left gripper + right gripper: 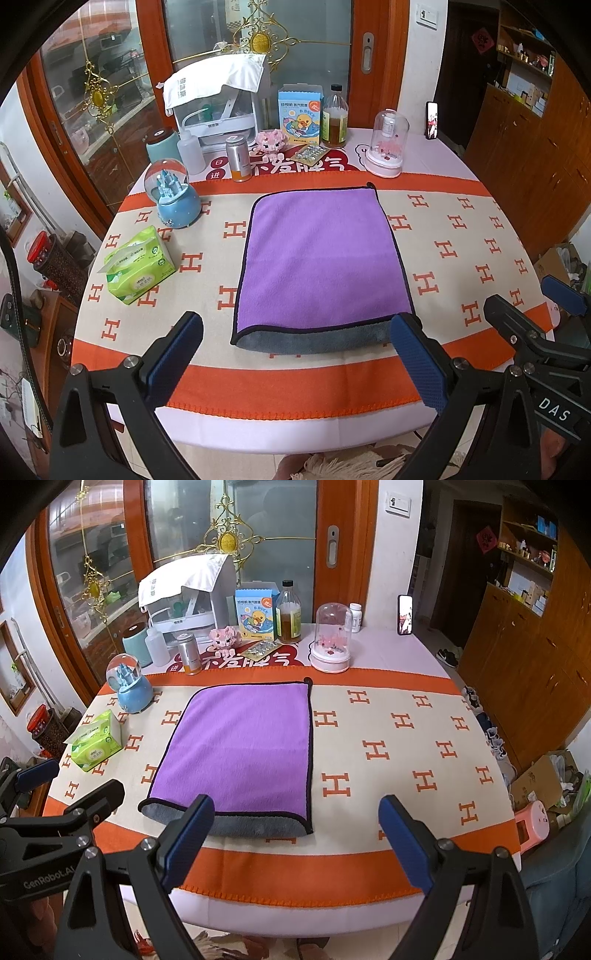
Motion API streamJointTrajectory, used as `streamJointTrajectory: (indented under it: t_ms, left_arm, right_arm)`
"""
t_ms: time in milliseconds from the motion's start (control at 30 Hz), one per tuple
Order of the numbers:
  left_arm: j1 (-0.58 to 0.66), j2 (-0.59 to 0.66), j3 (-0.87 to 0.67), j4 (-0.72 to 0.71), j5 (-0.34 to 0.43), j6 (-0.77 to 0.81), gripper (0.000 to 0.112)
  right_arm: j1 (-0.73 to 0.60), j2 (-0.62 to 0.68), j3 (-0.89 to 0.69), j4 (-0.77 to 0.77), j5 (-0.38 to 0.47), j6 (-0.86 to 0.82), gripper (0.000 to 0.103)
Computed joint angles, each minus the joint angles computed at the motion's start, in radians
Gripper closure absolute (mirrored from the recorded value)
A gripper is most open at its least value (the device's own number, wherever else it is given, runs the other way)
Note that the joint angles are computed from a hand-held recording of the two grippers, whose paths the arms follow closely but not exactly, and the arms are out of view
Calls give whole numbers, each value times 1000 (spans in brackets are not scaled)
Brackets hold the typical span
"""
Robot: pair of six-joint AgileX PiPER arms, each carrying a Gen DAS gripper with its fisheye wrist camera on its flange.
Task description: Fold towel
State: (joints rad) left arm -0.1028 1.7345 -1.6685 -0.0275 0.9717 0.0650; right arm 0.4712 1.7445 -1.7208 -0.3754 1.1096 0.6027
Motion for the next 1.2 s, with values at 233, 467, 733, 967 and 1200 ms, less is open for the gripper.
streamJointTrajectory:
  t_ms: [233, 467, 733, 967, 1200]
  left_arm:
    - [0, 1, 0, -2, -1, 2, 11]
    - [7, 0, -8, -10, 7, 15, 11]
    - [-7, -4, -7, 4, 15, -5, 11]
    - [5, 3, 13, -4, -8, 17, 11]
    - [11, 7, 8, -10, -11, 25, 11]
  right_arm:
    - [8, 1, -3, -4, 5, 11, 12]
    - [5, -8, 9, -3, 2, 11, 12]
    - [6, -6, 7, 1, 5, 11, 12]
    - [11, -4, 15, 2, 5, 26, 12]
    - [11, 13, -14, 3, 18, 19, 12]
